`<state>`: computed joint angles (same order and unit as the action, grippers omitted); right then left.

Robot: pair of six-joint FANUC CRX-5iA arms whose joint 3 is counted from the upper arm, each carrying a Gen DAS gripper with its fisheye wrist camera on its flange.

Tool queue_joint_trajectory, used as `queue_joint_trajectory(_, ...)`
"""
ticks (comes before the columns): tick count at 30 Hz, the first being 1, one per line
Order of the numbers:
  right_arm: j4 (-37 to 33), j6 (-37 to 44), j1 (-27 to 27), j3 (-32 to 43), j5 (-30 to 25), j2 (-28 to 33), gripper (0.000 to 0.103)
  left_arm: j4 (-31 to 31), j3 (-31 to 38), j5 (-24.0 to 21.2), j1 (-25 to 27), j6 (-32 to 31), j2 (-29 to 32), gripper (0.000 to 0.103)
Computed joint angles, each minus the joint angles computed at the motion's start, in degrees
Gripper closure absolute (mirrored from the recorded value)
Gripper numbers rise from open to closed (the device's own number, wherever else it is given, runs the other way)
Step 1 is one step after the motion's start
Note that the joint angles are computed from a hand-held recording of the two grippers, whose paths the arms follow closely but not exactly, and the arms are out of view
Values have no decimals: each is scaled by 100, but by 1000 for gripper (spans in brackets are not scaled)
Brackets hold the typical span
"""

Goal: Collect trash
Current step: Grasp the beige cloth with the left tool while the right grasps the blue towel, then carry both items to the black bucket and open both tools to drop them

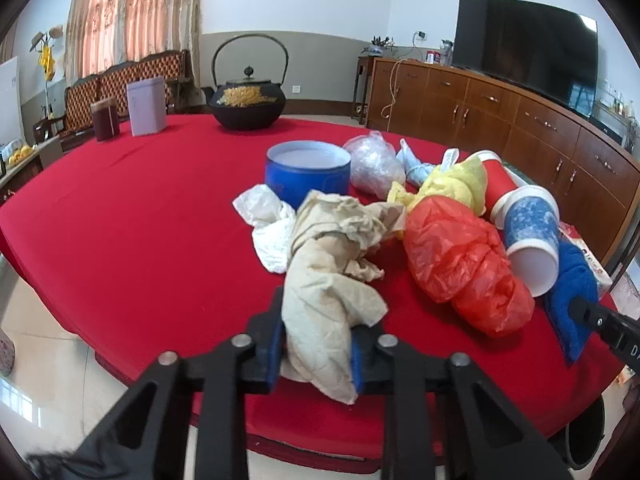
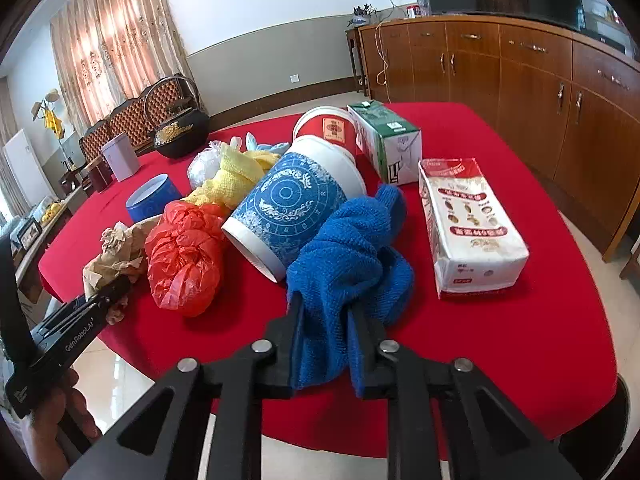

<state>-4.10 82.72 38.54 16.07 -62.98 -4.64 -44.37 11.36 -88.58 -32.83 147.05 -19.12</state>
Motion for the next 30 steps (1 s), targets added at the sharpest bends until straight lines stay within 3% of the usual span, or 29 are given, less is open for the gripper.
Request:
queue_joint_trajectory(16, 262, -95, 13, -93, 140, -514, 89, -1250, 757, -754, -1267, 115, 273, 81)
queue_joint_trajectory(30, 461, -145, -487, -413, 43, -1200, 89, -1533, 1366, -960, -2189, 118, 787, 81)
